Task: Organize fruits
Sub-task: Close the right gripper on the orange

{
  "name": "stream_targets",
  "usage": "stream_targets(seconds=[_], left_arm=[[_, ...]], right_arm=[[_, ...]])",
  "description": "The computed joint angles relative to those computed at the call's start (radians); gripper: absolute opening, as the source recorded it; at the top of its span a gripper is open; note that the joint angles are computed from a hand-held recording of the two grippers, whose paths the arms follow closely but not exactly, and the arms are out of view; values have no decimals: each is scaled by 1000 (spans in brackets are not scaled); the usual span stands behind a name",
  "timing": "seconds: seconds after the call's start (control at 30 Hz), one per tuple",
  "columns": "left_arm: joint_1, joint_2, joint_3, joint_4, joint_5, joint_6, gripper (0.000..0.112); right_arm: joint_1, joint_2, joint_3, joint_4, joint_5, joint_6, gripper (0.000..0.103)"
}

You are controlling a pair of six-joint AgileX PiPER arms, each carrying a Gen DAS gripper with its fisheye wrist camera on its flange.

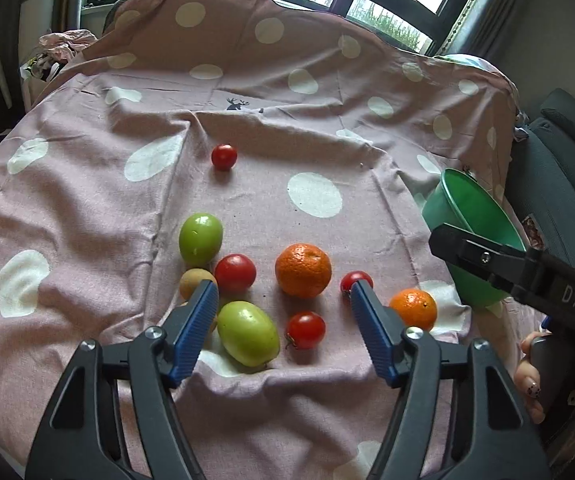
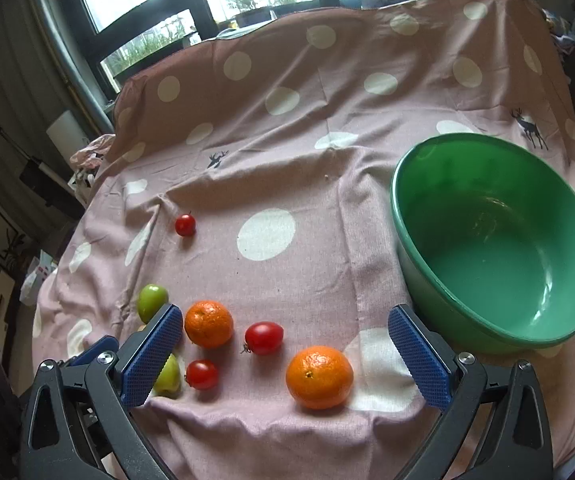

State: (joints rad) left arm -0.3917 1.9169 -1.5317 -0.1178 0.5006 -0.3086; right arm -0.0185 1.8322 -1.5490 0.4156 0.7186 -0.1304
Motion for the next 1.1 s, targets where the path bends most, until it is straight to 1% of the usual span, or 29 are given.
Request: stream_targets(seconds=[0.07, 0.17, 0.27, 0.3, 0.33, 0.37, 0.43, 0.47, 0.53, 0.57, 0.6, 0.67, 0.7, 0.73, 0.8, 0.9, 1.1], left_arm=[[-6, 7, -9, -27, 3, 31, 61], [-17, 20, -29, -54, 16, 62, 56], [-26, 33, -46, -98, 25, 108, 53], [-28, 38, -54, -122, 29, 131, 51], [-24, 44, -60, -176, 34, 177, 50], [-19, 51, -68, -240, 42, 230, 50], [-13, 76, -100, -332, 71, 296, 50], [-17, 87, -111, -341, 78, 298, 50], [-37, 107, -138, -295, 86, 257, 50], [-48, 118, -154, -268, 97, 237, 50], [-54, 127, -163, -272, 101, 242, 50], [-53, 136, -172, -333, 117, 295, 50], [-53, 141, -178, -362, 123, 320, 48], [-56, 148, -188, -378, 129, 335, 47], [-60, 163, -210, -397, 138, 350, 44], [-64, 197, -254, -429, 179, 375, 39], [-72, 254, -331, -423, 231, 350, 38]], right_arm=[[-15, 2, -3, 35, 17, -20, 103], [-28, 1, -4, 56, 28, -39, 95], [-43, 8, -5, 70, 51, -54, 82], [-51, 11, -8, 79, 63, -57, 73], [-59, 17, -14, 83, 79, -52, 66], [-65, 25, -24, 85, 101, -45, 64], [-83, 40, -35, 124, 140, -65, 64], [-91, 48, -39, 149, 159, -83, 64], [-99, 66, -60, 162, 201, -85, 63], [-99, 67, -59, 164, 201, -85, 63], [-98, 64, -55, 156, 197, -83, 63], [-94, 64, -54, 136, 193, -74, 63], [-94, 68, -57, 135, 196, -76, 60], [-97, 78, -66, 140, 208, -81, 55], [-101, 106, -93, 147, 241, -80, 51], [-102, 131, -113, 134, 259, -64, 51], [-110, 158, -134, 134, 285, -66, 51]])
